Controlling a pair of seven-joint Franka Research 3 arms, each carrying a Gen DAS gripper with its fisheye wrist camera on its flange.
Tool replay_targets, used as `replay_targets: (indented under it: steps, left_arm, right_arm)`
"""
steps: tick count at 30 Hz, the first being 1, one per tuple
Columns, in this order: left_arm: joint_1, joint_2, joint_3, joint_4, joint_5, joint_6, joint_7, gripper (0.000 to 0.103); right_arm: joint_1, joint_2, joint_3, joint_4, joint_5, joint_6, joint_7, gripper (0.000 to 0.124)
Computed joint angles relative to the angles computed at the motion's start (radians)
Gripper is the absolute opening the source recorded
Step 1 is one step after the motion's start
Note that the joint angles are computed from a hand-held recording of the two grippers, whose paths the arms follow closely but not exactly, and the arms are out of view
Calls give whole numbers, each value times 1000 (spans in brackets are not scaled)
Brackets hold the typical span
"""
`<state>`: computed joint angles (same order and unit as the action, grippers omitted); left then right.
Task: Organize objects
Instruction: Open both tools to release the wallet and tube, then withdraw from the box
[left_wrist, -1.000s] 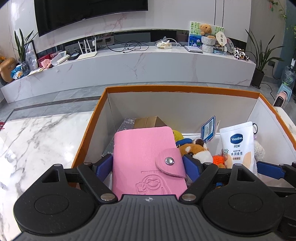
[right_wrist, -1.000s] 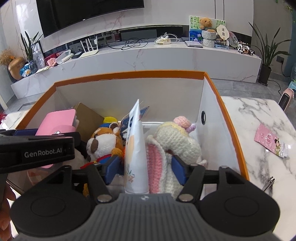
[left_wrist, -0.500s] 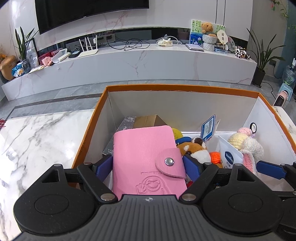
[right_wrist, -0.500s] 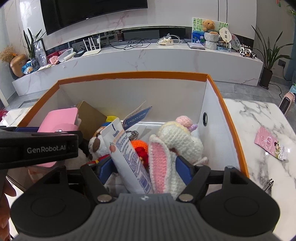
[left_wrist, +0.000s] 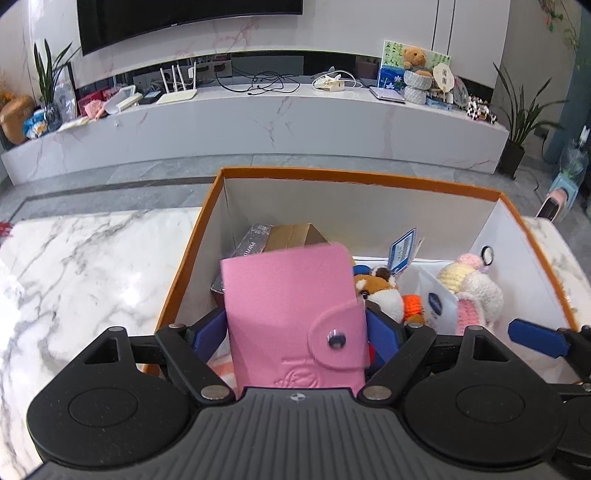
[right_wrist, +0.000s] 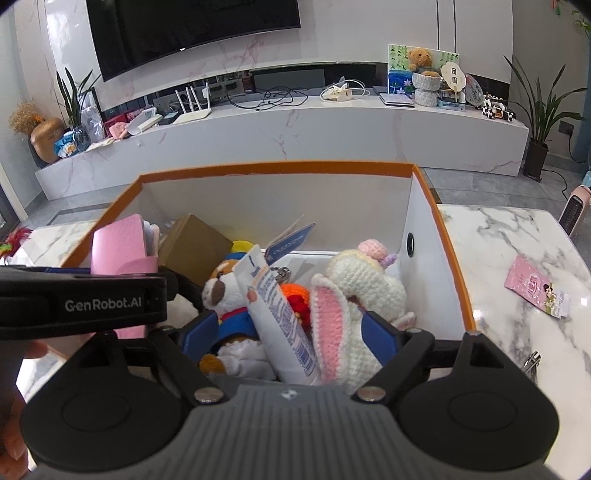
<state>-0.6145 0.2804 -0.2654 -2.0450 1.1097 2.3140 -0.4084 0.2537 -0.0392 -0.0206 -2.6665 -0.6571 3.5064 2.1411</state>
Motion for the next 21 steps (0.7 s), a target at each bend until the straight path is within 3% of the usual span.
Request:
replay_targets:
  steps: [3, 7, 12, 15, 21]
  left_arm:
    - [-14, -26, -1, -16, 45, -13, -57, 95]
    - [-17, -44, -16, -19, 56, -42, -74, 95]
    - [-7, -63, -27, -37, 57, -6, -100, 95]
    - [-14, -74, -38, -46, 47, -21, -131, 95]
    - [-44, -91, -67, -46, -26, -141, -150, 95]
  right_arm:
    - [4, -37, 23, -44, 138, 1, -115, 93]
    - [44, -70, -43, -61, 92, -6, -76, 93]
    - [90, -120, -84, -95, 133, -19, -113, 93]
    - [69, -160, -30, -125, 249, -46, -203, 93]
    - [16, -238, 81, -179, 443, -75, -332, 95]
